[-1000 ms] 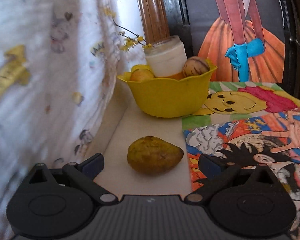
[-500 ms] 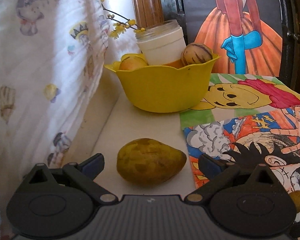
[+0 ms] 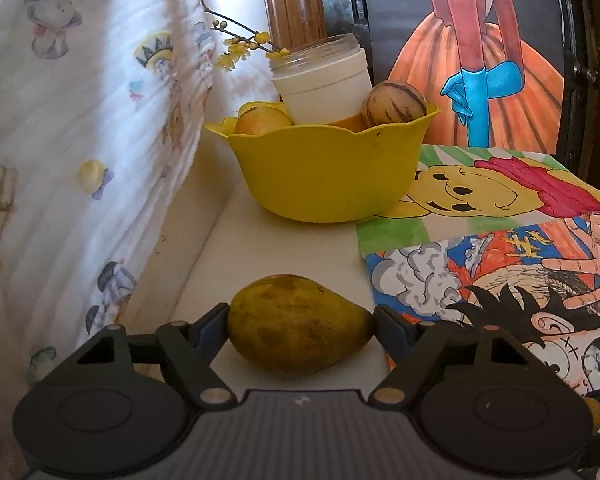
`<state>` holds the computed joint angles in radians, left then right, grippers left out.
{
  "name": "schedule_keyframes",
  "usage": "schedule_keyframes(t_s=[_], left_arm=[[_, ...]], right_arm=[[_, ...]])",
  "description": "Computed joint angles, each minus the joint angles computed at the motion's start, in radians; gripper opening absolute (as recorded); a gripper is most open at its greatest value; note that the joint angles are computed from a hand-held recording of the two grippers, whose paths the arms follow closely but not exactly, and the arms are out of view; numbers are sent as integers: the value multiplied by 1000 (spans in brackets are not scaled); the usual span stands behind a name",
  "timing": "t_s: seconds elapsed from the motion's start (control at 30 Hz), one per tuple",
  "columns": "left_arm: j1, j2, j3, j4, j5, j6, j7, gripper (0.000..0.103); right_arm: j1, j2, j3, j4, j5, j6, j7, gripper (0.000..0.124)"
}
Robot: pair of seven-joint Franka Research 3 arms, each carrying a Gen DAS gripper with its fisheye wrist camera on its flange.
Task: Organize fruits
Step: 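Grasp the large potato with the left gripper while the right grasps the small round potato, then carry the large potato with the left tool while the right tool carries the small potato to the tray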
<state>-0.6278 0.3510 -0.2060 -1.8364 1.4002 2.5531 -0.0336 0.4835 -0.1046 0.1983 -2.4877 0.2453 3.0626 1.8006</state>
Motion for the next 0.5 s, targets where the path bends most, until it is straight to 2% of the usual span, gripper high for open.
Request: schedule_keyframes(t_s=[0.3,0.5], left_arm=[[2,-9,-5,-9,-13,10,16,79],[-18,17,-9,22,-41,-50,110,81]], right_arm=[[3,6,-1,2,14,10,0,30],[1,8,-1,3,7,15,9,30]])
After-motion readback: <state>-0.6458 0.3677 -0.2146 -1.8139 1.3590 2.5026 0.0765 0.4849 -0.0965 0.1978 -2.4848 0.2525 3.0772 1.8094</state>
